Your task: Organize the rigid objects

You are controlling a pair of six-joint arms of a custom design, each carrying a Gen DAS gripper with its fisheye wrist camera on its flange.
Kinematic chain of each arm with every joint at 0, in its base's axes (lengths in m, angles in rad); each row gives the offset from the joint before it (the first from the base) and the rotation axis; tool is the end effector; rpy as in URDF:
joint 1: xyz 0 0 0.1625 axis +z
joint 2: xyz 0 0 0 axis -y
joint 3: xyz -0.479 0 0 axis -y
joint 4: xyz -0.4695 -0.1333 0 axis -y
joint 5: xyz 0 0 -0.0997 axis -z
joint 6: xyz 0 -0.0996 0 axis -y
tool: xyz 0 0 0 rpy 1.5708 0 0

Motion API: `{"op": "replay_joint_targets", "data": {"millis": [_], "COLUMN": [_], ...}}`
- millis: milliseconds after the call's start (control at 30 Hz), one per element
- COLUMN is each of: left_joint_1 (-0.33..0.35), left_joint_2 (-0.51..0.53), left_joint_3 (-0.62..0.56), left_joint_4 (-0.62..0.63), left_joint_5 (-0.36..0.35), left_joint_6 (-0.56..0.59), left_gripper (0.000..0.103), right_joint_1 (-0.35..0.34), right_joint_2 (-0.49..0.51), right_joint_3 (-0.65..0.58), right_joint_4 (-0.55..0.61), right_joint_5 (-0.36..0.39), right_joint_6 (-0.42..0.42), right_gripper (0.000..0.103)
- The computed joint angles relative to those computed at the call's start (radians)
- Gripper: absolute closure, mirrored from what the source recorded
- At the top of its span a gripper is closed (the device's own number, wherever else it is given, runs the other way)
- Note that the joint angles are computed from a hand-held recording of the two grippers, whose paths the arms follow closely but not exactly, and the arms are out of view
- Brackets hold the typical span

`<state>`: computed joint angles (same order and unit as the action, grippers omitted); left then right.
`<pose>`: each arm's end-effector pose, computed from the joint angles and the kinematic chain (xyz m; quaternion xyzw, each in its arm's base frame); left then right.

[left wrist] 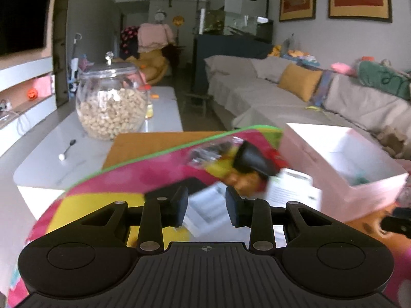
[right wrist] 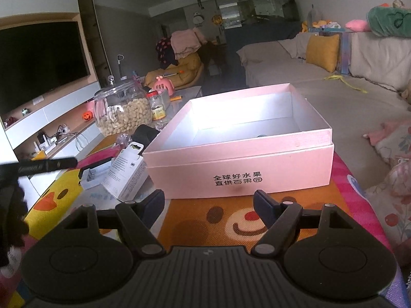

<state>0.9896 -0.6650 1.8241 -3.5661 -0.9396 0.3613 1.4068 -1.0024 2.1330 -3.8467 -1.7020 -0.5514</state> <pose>-0.2190 -0.6833 0.0479 0.2821 0.8313 -0.4148 0.2396 0.0225 -0.6007 0.1915 0.1266 -0.8298 0.4872 0.2409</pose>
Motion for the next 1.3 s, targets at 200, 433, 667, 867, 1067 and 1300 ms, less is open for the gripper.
{"op": "replay_joint_targets", "data": {"millis": [200,433,667,867,1067,1300], "left_joint_1": [0.037,0.055,0.056,0.074,0.090,0.082], "left_joint_2": [0.007,-0.021,-0.099,-0.133,-0.126,-0.122], "left_joint_3": [-0.074,-0.046,0.091,0.184,0.188,0.195], "left_joint_4": [0.187,0.253,0.260,0.083,0.023,-0.012], "left_joint_5": [-0.025,-0.096,-0.138,-0.230,-0.236,-0.222], "left_joint_6": [-0.072,-0.081,-0.128,-0.130,-0.168,-0.142], "left_gripper": [0.073,0.078,0.080,0.080,0.080,0.080], "right_joint_1": [-0.002,0.028,0.125,0.186,0.235,0.253], "right_joint_2": [-0.003,0.003,0.028,0.129,0.266,0.316], "right_joint_3": [0.001,0.005,-0.086,-0.235,-0.340,-0.394], "right_joint_4": [0.009,0.016,0.279,0.406,0.309,0.312], "right_joint_5": [-0.001,-0.005,-0.092,-0.225,-0.380,-0.422], "right_joint_6": [0.002,-0.077,0.009,0.180,0.252,0.226], "right_gripper": [0.026,0.026,0.026,0.026,0.024,0.026]}}
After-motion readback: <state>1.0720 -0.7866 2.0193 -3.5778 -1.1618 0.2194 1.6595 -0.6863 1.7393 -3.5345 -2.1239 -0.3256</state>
